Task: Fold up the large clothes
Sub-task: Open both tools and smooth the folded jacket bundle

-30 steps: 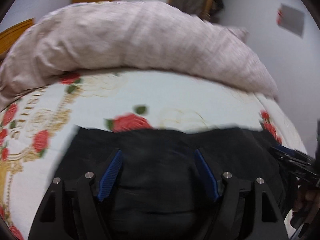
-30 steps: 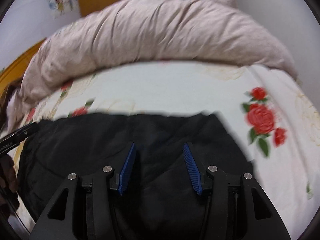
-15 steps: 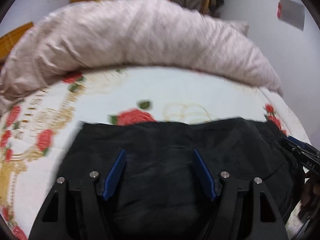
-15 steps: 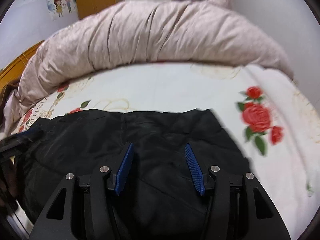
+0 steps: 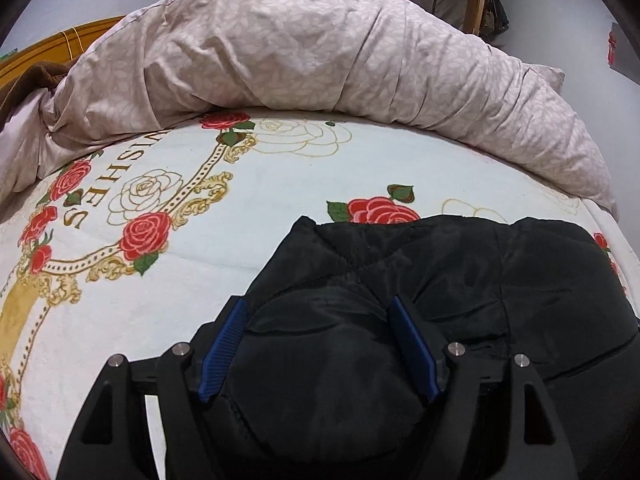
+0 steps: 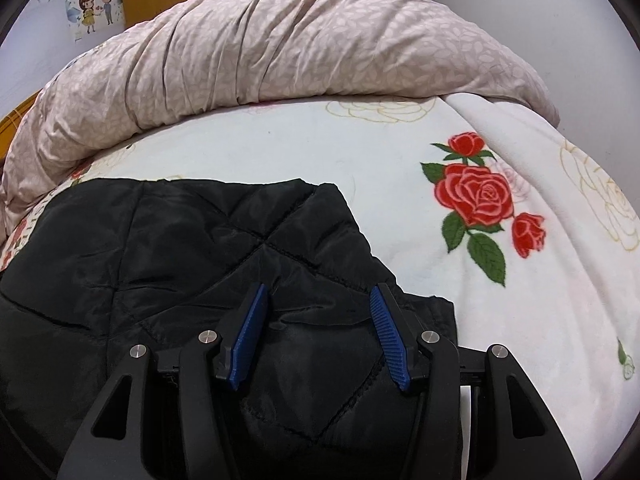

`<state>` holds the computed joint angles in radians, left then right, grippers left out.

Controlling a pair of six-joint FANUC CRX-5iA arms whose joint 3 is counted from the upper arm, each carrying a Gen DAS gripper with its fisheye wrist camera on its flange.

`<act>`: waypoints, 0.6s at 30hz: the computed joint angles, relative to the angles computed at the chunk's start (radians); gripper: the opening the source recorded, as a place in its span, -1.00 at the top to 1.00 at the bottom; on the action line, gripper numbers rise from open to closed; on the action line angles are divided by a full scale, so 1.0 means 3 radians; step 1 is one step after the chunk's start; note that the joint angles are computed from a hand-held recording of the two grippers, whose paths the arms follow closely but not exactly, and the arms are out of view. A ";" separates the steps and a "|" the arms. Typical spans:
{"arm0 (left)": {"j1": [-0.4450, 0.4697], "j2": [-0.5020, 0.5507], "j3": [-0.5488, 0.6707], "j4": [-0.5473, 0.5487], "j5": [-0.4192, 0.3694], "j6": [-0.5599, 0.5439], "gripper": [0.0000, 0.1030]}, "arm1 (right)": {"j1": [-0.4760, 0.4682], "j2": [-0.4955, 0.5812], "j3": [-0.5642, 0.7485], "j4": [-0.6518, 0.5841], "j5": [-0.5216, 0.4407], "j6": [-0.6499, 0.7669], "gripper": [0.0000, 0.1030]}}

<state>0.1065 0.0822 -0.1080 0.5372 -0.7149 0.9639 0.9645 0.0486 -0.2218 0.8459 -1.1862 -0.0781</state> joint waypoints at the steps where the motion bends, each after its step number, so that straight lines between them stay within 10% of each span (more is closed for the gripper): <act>1: -0.0005 0.0010 0.0001 0.0007 0.0008 -0.0002 -0.48 | -0.0009 0.0002 -0.0018 0.0010 0.0023 -0.0022 -0.04; 8: -0.0045 0.0095 0.0439 -0.0516 -0.0395 0.0466 -0.45 | 0.0017 0.0117 0.0418 -0.0278 -0.0377 0.0307 -0.04; 18: 0.0036 -0.0633 -0.0088 0.0339 -0.0771 -0.0205 -0.44 | 0.0576 0.0181 0.0859 -0.0124 -0.0726 0.0442 -0.04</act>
<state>0.1172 -0.1076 -0.1344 0.6390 -0.9460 0.9025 1.1373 0.1030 0.0360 0.8088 -1.4041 0.0545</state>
